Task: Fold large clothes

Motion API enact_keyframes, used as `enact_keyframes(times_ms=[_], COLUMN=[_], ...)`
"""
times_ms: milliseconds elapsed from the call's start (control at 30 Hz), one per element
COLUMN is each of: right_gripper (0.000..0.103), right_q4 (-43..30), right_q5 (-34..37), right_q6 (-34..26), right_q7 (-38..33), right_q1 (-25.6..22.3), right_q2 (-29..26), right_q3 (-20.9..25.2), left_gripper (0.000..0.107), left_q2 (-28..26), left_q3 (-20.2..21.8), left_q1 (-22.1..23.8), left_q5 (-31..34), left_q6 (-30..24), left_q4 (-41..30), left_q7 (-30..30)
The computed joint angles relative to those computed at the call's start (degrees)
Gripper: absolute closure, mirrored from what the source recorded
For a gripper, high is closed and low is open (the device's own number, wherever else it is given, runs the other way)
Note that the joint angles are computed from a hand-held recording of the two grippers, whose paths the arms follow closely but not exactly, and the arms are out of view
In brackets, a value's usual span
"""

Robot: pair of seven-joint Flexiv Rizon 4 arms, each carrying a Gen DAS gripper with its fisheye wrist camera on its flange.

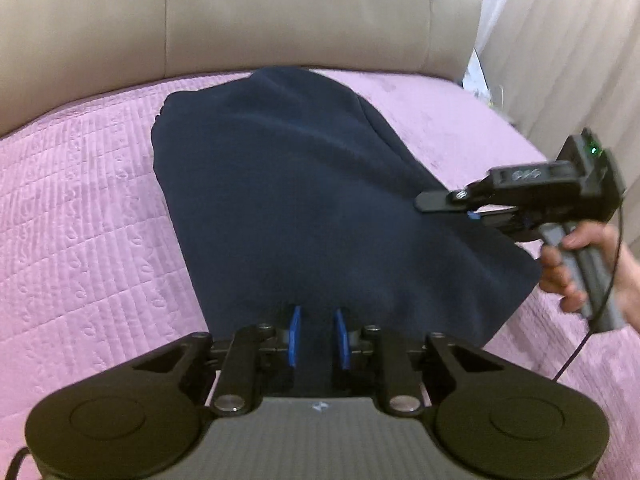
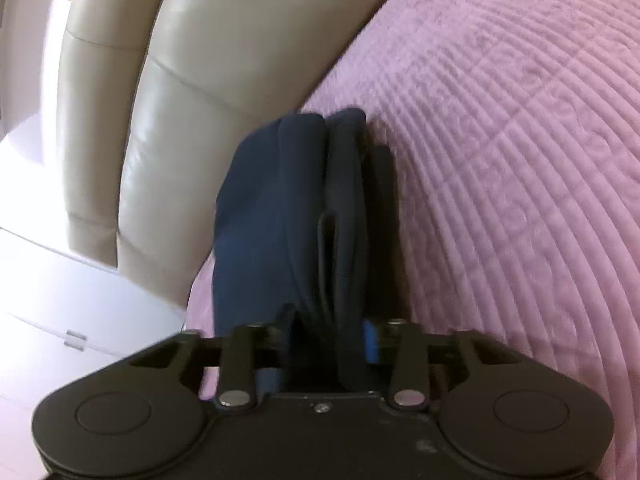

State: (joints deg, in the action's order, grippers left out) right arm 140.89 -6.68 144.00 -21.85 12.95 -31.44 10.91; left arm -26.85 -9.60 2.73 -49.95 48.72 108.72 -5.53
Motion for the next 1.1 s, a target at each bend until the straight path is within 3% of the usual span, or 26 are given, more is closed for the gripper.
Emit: enact_keyframes(times_ms=[33, 67, 167, 200, 233, 267, 300, 333, 367, 400, 433, 500, 600, 667, 700, 733, 767, 833, 900, 1000, 1100], right_gripper=[0.029, 0.025, 0.025, 0.031, 0.044, 0.079, 0.079, 0.080, 0.080, 0.081, 0.081, 0.081, 0.081, 0.084, 0.086, 0.087, 0.088, 0.089, 0.089, 0.092, 0.091], right_q4=[1.09, 1.66, 3.79, 3.75, 4.15, 4.30, 4.17, 3.70, 3.30, 2.62, 1.91, 1.64, 0.94, 0.68, 0.31, -0.44, -1.07, -1.75, -2.85, -3.35, -3.02], right_q5=[-2.54, -4.33, -12.46, -10.79, -5.48, -0.46, 2.99, 5.67, 7.76, 8.25, 8.57, 9.89, 12.69, 18.16, 22.42, 27.25, 31.37, 35.04, 37.96, 33.47, 29.84], right_q6=[-0.60, -1.38, -7.01, -7.85, -7.59, -5.57, -2.44, -0.05, 2.16, 2.55, 1.93, -0.63, -1.02, -2.72, -4.61, -6.50, -6.97, -7.43, -12.22, -12.10, -11.50], right_q7=[0.32, 0.46, 2.85, 1.86, 0.13, -0.94, -0.31, 0.63, 1.31, 1.18, 0.31, -1.18, -1.66, -4.30, -6.58, -9.06, -11.16, -14.91, -19.32, -15.37, -13.04], right_q1=[-1.12, -1.62, -3.90, -2.27, 0.96, 3.73, 4.92, 5.76, 6.55, 7.02, 7.75, 9.32, 10.72, 14.14, 16.90, 19.84, 22.24, 24.47, 26.35, 21.93, 19.77], right_q2=[1.09, 1.88, 5.07, 5.06, 5.60, 5.29, 4.24, 3.29, 2.43, 2.24, 2.39, 4.12, 5.11, 7.03, 8.54, 9.66, 10.38, 11.01, 11.54, 5.61, 1.87], right_q3=[0.49, 0.76, 1.43, 1.50, 1.20, 1.09, 1.78, 2.23, 2.54, 2.14, 1.41, 0.50, 0.38, -0.86, -1.98, -3.25, -3.92, -4.18, -4.95, -2.04, -1.12], left_gripper=[0.086, 0.086, 0.086, 0.086, 0.084, 0.081, 0.071, 0.051, 0.039, 0.013, 0.010, 0.013, 0.016, 0.029, 0.042, 0.054, 0.059, 0.075, 0.078, 0.078, 0.078], left_q2=[-0.12, -0.24, 1.44, 2.96, 4.07, 5.22, 6.25, 7.12, 7.76, 7.76, 7.57, 6.92, 6.55, 5.26, 4.75, 4.58, 5.19, 6.90, 7.64, 5.16, 5.12], left_q3=[0.46, 0.69, 0.69, 0.78, 0.57, 0.62, 0.89, 1.30, 1.71, 2.53, 3.50, 4.74, 3.42, 1.42, 0.60, 0.17, -0.19, 0.39, 1.32, 3.16, 2.53], left_q1=[0.03, 0.17, 0.55, 1.04, 1.27, 1.34, 1.26, 0.94, 0.57, 0.62, 1.04, 1.30, -0.67, -2.06, -2.22, -1.46, -1.10, -0.62, -0.82, -1.57, -1.35], left_q5=[1.02, 1.61, 1.21, 0.31, -1.43, -2.98, -4.36, -5.51, -6.93, -5.89, -3.31, 0.89, -3.06, -7.60, -9.58, -10.91, -13.49, -16.56, -18.88, -14.04, -14.69], left_q6=[-0.96, -1.60, -1.25, -1.18, -0.46, 0.08, 0.75, 1.56, 2.71, 1.26, -2.08, -6.09, 2.97, 10.37, 12.22, 10.58, 10.36, 8.52, 7.70, 7.54, 8.56], left_q4=[-0.51, -0.75, 1.00, 2.53, 3.92, 5.32, 6.60, 7.67, 8.61, 8.27, 7.39, 6.15, 9.42, 11.00, 11.31, 11.20, 11.74, 12.51, 12.46, 11.00, 12.04], left_q7=[-1.12, -1.56, 0.33, 2.22, 4.89, 7.30, 9.58, 10.93, 11.77, 11.04, 9.61, 7.36, 10.71, 15.10, 16.53, 16.84, 17.37, 18.63, 20.15, 16.47, 18.59])
